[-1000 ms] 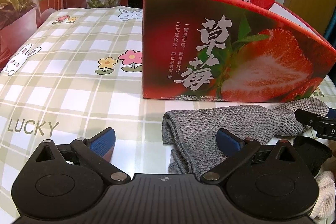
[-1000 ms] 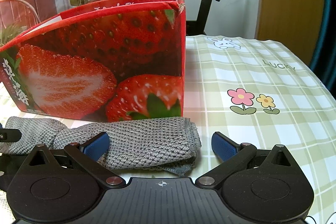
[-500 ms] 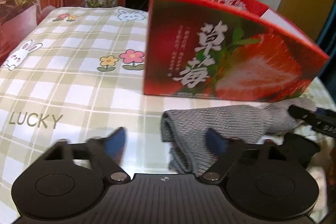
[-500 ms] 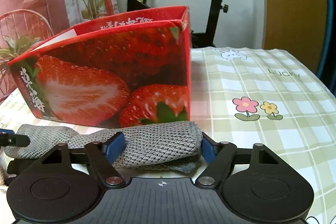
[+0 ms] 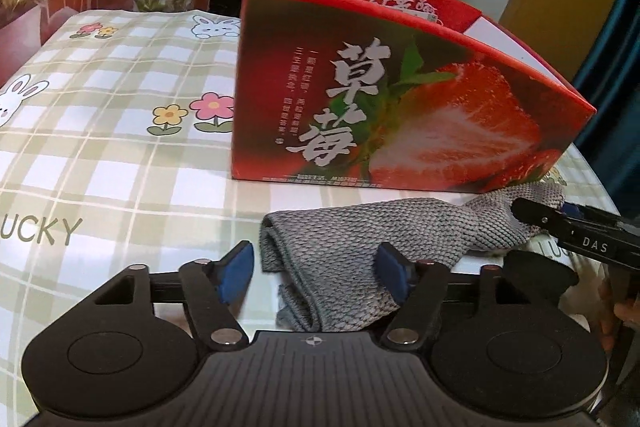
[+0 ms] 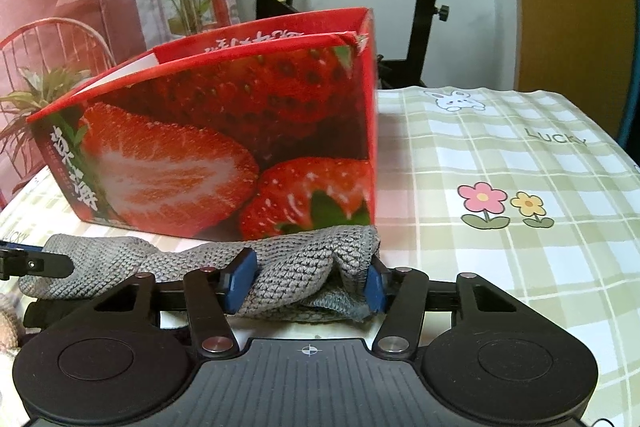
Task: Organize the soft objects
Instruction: 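Lift the grey cloth with both grippers and carry it over the box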
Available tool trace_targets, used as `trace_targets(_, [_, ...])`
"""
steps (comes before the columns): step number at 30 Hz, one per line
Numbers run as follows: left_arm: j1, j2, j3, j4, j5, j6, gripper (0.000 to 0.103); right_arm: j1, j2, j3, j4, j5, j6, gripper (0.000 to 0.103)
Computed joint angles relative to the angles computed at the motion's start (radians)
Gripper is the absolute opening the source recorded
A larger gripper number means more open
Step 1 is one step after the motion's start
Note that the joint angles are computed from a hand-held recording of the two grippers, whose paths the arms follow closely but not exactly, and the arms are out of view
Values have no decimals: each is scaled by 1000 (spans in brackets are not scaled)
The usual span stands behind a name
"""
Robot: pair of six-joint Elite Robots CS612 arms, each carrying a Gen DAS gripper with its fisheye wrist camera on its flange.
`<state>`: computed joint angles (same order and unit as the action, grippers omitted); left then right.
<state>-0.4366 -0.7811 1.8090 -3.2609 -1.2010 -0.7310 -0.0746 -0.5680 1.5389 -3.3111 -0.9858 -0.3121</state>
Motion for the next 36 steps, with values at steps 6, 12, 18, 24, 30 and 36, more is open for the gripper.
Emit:
trace_targets(6, [5,10,-5,-38,-35,46,29,-3,-1,0,19,35,-26,37])
trace_targets(12, [2,10,-1,-83,-46,83,16,-14,3,0,3,70,15,26])
trace_targets(18, [-10,1,8,-127,1,114,16,-27,4,6,-21,114,66,19])
trace_targets(24, [-19,-15,23,-202,50,171,16,-29,-23,37,-77,129,48,18])
trace_targets(30, [-22,-31,29,-277,74,211,16,-36,-50,56,-211,171,70,18])
trace_targets(36, [-24,-47,28,-340,94,237,16,-43,-73,47,-281,214,99,18])
